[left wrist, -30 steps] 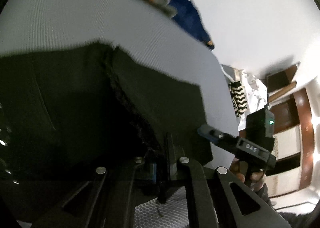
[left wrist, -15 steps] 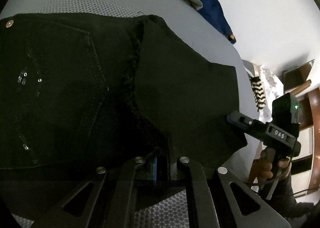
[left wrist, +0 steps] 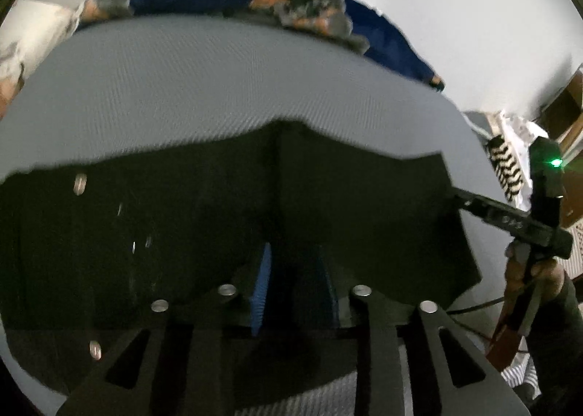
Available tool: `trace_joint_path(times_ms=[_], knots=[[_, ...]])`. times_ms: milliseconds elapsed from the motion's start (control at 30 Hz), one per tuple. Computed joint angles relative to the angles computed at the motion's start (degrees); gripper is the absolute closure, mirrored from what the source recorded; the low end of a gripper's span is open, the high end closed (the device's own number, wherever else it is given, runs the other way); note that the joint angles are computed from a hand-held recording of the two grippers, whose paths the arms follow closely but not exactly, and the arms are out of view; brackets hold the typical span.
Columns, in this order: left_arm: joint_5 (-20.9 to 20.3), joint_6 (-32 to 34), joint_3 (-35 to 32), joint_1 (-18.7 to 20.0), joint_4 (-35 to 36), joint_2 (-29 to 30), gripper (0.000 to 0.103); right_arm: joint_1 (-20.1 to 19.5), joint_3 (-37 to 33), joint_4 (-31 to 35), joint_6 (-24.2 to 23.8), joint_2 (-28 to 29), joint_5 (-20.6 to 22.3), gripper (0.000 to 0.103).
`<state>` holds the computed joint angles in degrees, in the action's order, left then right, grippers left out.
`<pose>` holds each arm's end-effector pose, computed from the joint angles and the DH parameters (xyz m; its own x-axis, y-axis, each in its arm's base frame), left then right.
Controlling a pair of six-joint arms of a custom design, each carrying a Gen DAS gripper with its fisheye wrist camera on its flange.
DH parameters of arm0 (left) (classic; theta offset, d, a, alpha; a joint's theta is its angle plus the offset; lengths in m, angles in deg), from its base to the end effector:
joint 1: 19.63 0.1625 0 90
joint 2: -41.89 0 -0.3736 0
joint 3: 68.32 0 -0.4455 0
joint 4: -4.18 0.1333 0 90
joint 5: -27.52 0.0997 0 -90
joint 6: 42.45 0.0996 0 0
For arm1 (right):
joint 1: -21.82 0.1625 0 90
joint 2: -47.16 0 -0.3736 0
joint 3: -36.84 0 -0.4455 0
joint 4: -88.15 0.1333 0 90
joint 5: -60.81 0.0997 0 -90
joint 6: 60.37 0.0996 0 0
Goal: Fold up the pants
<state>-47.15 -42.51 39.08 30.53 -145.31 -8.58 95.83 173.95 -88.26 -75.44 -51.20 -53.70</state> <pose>-0.2521 -0.5513 -0.0142 -0.7488 0.6080 -0.2641 0.6392 0.7677 -0.0449 -0.0293 -0.4361 0.2659 -0.8113 0.3583 0.4620 -0.0263 0.7670 -0.6411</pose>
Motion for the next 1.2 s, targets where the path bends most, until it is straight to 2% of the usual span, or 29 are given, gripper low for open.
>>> trace_joint_path(times_ms=[200, 300, 367, 433, 533, 633, 767, 900, 1200], knots=[[-1.30, 1.91, -6.34, -0.35, -2.66, 6.84, 0.071, 0.08, -4.52, 0.57, -1.57, 4.56, -2.82, 0.065], [-0.91, 3.38, -10.14, -0.48, -2.06, 10.85, 0.071, -0.74, -5.79, 1.57, -1.12, 6.04, -3.84, 0.075], [1.02, 3.53, -12.58, -0.32, -0.84, 13.20, 0.071, -2.22, -6.17, 2.12, -0.34, 6.24, -2.84, 0.081], [1.60, 3.06, -14.95, 0.41, 1.06, 15.15, 0.071, -3.52, -6.00, 2.46, 0.02, 5.44, -0.38, 0.082], [1.54, 3.80, -15.78, 0.80, 1.45, 16.13, 0.071, -4.12, -5.87, 2.77, -0.38, 5.14, 0.66, 0.082], [2.45, 5.55, -14.58, 0.42, 0.47, 15.59, 0.071, -3.99, -5.76, 2.55, -0.63, 5.21, 0.44, 0.082], [1.87, 4.24, -12.41, 0.15, 0.98, 13.24, 0.071, -3.17, -4.41, 2.62, 0.05, 3.31, 0.72, 0.076], [-0.05, 2.69, -8.07, 0.08, 1.40, 8.98, 0.071, -2.05, -0.31, 1.78, -1.35, -1.55, 2.43, 0.073], [-1.61, 1.18, 3.36, -1.85, 1.62, -0.61, 0.071, 0.03, 8.18, 7.15, 1.08, -11.36, 1.32, 0.071]])
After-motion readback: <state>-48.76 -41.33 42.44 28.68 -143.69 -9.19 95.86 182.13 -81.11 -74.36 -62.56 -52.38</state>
